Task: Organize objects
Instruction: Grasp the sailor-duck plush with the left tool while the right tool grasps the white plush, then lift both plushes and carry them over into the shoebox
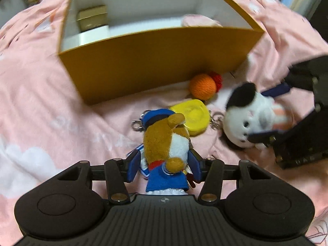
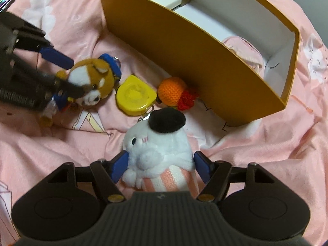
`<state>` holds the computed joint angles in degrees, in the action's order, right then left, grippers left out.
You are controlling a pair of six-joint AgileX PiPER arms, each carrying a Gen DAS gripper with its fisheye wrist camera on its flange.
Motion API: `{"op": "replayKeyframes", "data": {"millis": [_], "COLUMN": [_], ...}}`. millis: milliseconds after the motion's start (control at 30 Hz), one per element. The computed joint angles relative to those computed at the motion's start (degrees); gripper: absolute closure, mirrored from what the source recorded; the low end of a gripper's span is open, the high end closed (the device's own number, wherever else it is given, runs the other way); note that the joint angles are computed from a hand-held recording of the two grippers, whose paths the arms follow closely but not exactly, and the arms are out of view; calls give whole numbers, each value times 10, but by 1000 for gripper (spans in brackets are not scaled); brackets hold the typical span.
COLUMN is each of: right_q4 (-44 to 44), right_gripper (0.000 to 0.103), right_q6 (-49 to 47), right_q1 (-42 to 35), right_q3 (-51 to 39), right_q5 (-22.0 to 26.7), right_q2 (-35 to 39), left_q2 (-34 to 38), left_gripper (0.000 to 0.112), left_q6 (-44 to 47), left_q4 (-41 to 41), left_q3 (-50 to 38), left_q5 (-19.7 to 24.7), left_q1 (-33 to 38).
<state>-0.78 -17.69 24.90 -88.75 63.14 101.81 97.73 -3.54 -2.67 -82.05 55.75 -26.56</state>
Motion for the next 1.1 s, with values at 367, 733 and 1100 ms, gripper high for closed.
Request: {"op": "replayKeyframes", "data": {"millis": [367, 733, 1100], "right_q4": [13, 120, 265], "right_gripper": [40, 45, 45], "right_q6": [31, 80, 107], "right_q1": [-12, -71, -145], "right_q3": [41, 39, -85], "right_q5": [-42, -52, -52], "right_q2": [-30, -105, -104], "left_q2": [-16, -80, -49], "left_gripper": [66, 66, 66], "left_q6": [45, 81, 103], "left_q4": [-60, -168, -284], "left_q3": [19, 6, -125], "left_q5": [-10, -22, -7], "left_q1": [13, 65, 141]}}
